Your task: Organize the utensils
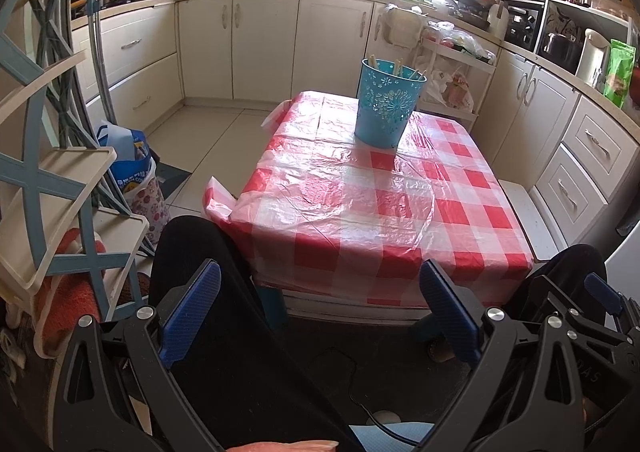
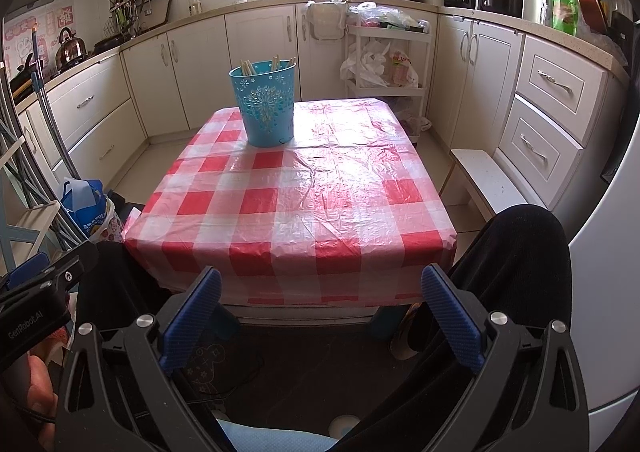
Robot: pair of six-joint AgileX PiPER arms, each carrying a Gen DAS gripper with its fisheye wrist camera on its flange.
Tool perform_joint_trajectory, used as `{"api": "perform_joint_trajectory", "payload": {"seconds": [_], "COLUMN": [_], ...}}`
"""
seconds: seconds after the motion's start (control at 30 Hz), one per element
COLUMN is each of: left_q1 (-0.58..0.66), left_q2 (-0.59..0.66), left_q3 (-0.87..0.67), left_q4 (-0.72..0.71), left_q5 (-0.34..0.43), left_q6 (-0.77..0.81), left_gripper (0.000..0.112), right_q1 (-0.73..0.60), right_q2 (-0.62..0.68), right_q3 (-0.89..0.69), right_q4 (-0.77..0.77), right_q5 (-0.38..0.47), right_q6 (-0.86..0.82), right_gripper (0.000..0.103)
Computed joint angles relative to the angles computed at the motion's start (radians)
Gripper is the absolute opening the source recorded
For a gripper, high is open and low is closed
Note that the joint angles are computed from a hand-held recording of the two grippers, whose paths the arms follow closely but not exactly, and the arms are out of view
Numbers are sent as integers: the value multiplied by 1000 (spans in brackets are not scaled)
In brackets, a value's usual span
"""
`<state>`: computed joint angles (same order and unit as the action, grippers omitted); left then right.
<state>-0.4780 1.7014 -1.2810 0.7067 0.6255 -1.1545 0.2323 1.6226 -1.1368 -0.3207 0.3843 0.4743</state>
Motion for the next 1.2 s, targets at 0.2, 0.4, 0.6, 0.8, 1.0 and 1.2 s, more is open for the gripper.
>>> {"api": "perform_joint_trajectory", "payload": {"seconds": [0.2,0.4,0.6,0.8,1.0,1.2], "left_q1": [-5,-18,-23,-41,-30,-8], "left_q2": [-1,5,5,-39,-65,-93], "left_q3": [-8,-23,-27,24,56,97], "left_q4": [2,4,8,35,-40,-17], "left_q5": [9,28,32,-12,-76,-111], "left_q6": [1,6,5,-5,87,9], "left_gripper": [96,96,96,96,96,96], "right_q1": [-8,-22,-23,-19,12,27], "right_q2": [-11,-16,-22,-41,-32,-24], "right_q3": [14,13,18,36,12,0], "right_q4": [10,49,49,15,-50,-75], "right_q5": [-18,-22,-27,-47,-5,9], "right_q6": [-6,-41,-46,-17,39,52], "right_gripper": [96,96,96,96,96,96]}}
